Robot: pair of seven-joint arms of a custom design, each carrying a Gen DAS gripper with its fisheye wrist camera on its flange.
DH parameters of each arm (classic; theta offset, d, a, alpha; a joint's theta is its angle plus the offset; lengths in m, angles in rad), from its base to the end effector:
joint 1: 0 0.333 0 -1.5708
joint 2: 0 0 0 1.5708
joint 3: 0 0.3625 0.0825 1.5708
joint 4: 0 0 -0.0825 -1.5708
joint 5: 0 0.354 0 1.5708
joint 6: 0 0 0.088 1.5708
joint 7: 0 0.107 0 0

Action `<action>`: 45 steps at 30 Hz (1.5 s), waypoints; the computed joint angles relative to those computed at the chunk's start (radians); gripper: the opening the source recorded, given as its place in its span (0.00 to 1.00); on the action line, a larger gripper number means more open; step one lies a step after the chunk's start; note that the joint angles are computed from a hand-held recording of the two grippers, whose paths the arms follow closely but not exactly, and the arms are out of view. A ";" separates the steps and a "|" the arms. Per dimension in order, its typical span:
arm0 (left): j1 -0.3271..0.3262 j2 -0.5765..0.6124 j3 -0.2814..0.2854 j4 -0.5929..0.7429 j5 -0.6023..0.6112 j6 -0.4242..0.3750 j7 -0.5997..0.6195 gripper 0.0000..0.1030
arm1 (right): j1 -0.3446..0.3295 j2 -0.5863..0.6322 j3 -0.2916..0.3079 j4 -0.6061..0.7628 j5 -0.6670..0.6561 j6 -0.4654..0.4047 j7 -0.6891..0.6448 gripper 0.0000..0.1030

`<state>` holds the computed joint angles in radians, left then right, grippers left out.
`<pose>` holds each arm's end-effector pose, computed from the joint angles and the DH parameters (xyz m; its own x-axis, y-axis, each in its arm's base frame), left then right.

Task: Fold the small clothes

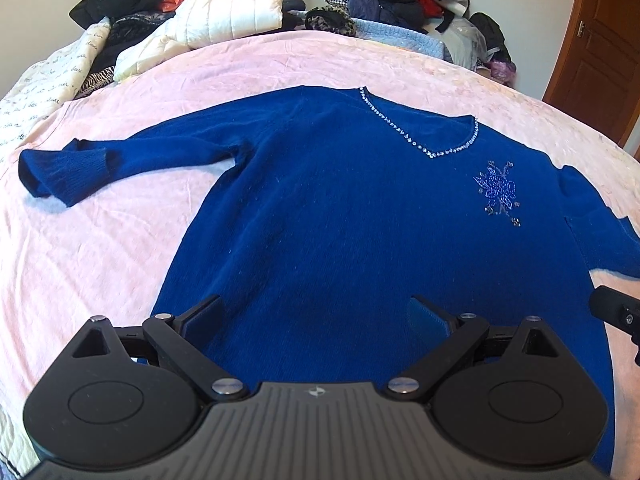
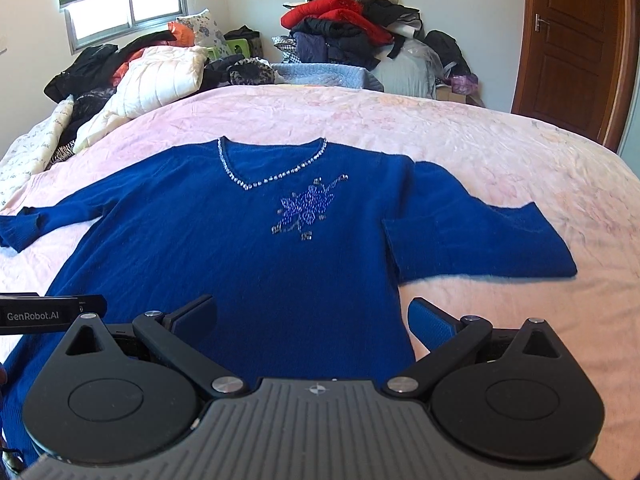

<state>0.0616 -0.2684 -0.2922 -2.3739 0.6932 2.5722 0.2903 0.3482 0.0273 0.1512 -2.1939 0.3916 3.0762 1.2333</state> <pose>0.4403 -0.1250 0.5294 0.4902 -0.8702 0.0497 -0.6498 -0.4028 -0.6446 0.5057 0.2398 0.5358 0.4639 -0.8838 -0.0608 -0.5997 -0.2628 -0.7558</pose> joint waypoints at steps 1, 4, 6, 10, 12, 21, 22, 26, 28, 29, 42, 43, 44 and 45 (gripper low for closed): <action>0.002 0.010 0.000 0.011 0.002 -0.002 0.002 0.96 | -0.003 0.009 0.001 0.016 0.012 -0.004 -0.015 1.00; 0.005 0.038 0.005 0.043 0.020 -0.006 -0.002 0.96 | -0.031 0.034 0.019 0.080 0.072 -0.039 -0.101 1.00; 0.001 0.057 0.012 0.065 0.034 -0.009 -0.005 0.96 | -0.058 0.047 0.034 0.131 0.125 -0.067 -0.202 1.00; -0.015 0.087 0.031 0.101 0.052 -0.021 -0.002 0.96 | -0.101 0.062 0.033 0.232 0.152 -0.094 -0.364 1.00; -0.023 0.101 0.040 0.115 0.063 -0.026 0.002 0.96 | -0.123 0.066 0.026 0.289 0.166 -0.131 -0.424 1.00; -0.039 0.195 0.097 0.279 0.203 -0.083 0.137 0.96 | -0.150 0.127 -0.082 0.510 -0.169 -0.204 -0.439 1.00; -0.042 0.210 0.104 0.314 0.243 -0.102 0.155 0.96 | -0.148 0.137 -0.099 0.522 -0.245 -0.187 -0.407 1.00; -0.055 0.269 0.144 0.457 0.366 -0.135 0.191 0.96 | -0.183 0.156 -0.082 0.562 -0.337 -0.187 -0.391 1.00; -0.063 0.292 0.162 0.520 0.406 -0.150 0.160 0.96 | -0.189 0.161 -0.075 0.563 -0.353 -0.186 -0.357 1.00; -0.067 0.296 0.171 0.538 0.406 -0.144 0.142 0.96 | -0.197 0.164 -0.064 0.560 -0.340 -0.187 -0.349 1.00; -0.122 0.252 0.140 0.260 0.092 0.039 0.070 0.96 | -0.316 0.205 0.036 0.409 0.447 -0.529 -0.231 0.98; -0.126 0.250 0.139 0.241 0.041 0.057 0.097 0.96 | -0.319 0.215 0.027 0.407 0.507 -0.567 -0.188 0.96; -0.130 0.249 0.136 0.225 -0.005 0.070 0.129 0.96 | -0.323 0.227 0.018 0.413 0.554 -0.605 -0.159 0.93; -0.135 0.246 0.132 0.214 -0.028 0.075 0.142 0.96 | -0.331 0.238 0.016 0.416 0.619 -0.635 -0.146 0.89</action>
<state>-0.0737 -0.0220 -0.1604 -2.1601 0.6656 2.6475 0.4324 0.0174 0.2653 0.1667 -1.7783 1.0105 2.4410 1.0871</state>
